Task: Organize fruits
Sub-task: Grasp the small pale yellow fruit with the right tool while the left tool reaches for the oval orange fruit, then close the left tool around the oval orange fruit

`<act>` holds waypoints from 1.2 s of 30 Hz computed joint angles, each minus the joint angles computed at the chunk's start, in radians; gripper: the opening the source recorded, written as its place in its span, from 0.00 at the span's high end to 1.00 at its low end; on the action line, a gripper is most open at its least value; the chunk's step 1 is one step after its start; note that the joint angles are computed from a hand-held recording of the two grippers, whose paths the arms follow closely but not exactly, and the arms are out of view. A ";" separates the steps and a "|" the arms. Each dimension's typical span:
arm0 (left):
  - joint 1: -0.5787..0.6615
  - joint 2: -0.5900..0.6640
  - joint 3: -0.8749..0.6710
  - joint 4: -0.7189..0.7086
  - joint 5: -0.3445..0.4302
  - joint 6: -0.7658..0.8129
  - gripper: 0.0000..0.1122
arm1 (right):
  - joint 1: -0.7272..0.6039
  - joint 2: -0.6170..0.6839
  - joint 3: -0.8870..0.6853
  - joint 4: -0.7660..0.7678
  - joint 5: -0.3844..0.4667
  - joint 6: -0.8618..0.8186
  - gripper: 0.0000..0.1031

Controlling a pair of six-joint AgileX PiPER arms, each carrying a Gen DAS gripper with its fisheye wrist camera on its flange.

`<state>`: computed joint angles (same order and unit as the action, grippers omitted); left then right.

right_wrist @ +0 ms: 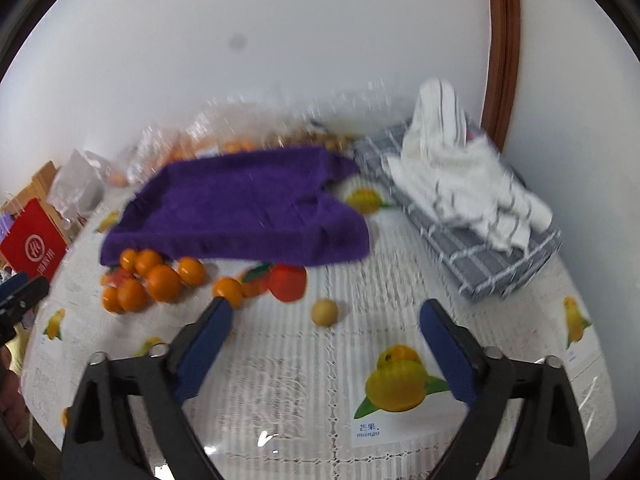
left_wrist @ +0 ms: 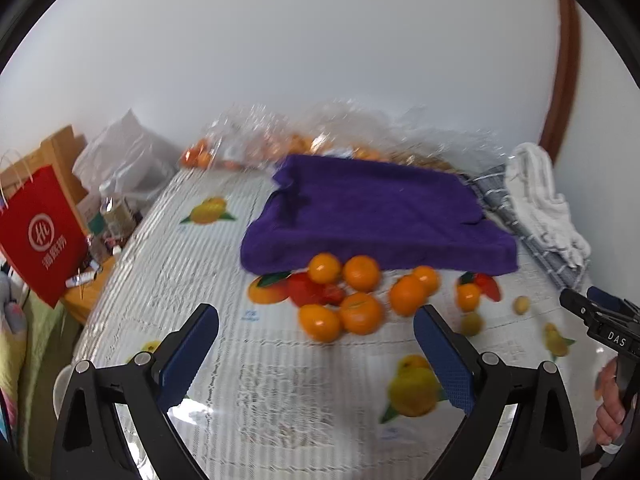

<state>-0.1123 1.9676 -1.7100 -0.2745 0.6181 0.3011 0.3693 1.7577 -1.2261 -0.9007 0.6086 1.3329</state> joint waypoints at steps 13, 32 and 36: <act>0.036 0.186 -0.108 0.042 0.046 -0.035 0.24 | -0.111 0.216 -0.087 0.104 -0.181 -0.084 0.61; 0.031 0.296 -0.227 -0.169 0.118 0.155 0.45 | -0.091 0.236 -0.077 -0.059 -0.175 0.040 0.76; 0.029 0.323 -0.271 -0.165 0.120 0.153 0.45 | -0.088 0.240 -0.085 -0.057 -0.163 0.031 0.76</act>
